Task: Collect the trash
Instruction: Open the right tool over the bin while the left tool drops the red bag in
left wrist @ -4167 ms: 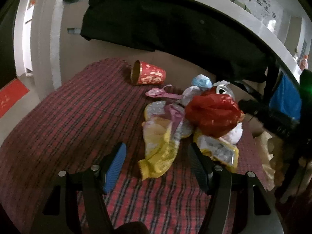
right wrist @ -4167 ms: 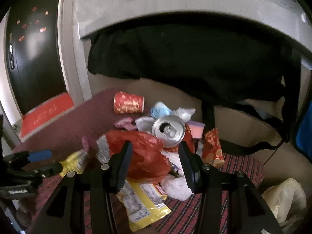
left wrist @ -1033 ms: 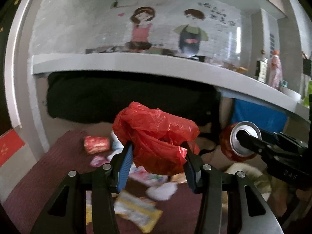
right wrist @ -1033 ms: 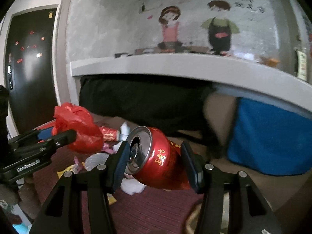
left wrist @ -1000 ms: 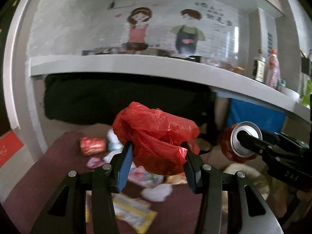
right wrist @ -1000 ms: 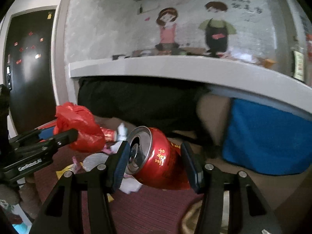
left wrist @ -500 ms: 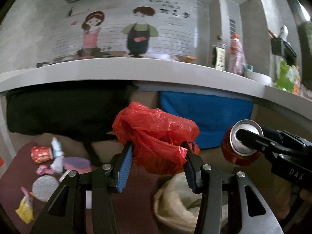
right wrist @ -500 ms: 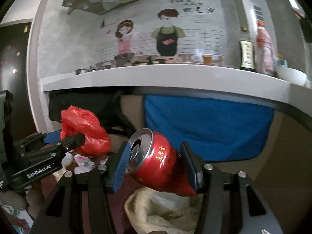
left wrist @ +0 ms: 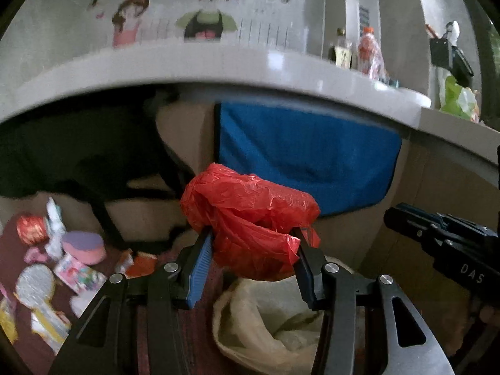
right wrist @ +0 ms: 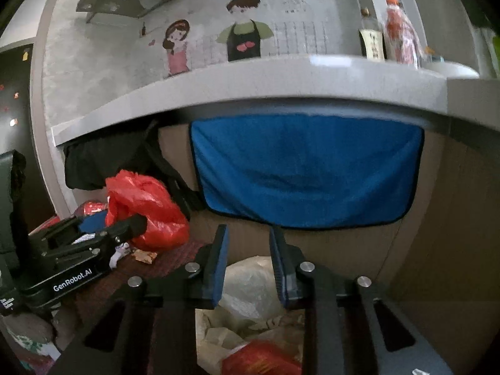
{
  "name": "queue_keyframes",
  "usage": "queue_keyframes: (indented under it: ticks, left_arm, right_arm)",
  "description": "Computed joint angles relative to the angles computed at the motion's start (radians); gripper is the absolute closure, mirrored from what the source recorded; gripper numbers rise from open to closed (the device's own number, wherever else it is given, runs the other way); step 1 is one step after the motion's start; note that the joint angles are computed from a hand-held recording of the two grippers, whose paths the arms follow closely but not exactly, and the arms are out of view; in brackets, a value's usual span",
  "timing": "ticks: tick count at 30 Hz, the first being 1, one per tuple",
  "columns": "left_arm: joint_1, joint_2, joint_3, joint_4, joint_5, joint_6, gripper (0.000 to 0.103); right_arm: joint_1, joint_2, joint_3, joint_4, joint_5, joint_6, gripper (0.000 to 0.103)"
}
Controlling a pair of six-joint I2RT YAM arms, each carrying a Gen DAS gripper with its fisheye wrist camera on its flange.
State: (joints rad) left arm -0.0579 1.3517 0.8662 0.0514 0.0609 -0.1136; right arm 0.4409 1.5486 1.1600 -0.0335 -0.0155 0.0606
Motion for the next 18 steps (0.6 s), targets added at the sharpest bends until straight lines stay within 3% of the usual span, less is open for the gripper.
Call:
queue_keyframes:
  ticks: [13, 15, 18]
  left_arm:
    - [0.009, 0.147, 0.039, 0.018, 0.068, 0.010, 0.054]
    - [0.018, 0.167, 0.034, 0.044, 0.142, 0.015, 0.051]
    - [0.026, 0.253, 0.126, -0.074, 0.233, 0.056, 0.042]
  right_arm:
    - [-0.042, 0.149, 0.064, 0.048, -0.062, 0.028, 0.079]
    - [-0.038, 0.141, 0.041, 0.076, -0.025, 0.020, 0.079]
    - [-0.045, 0.135, 0.033, 0.080, -0.002, 0.018, 0.079]
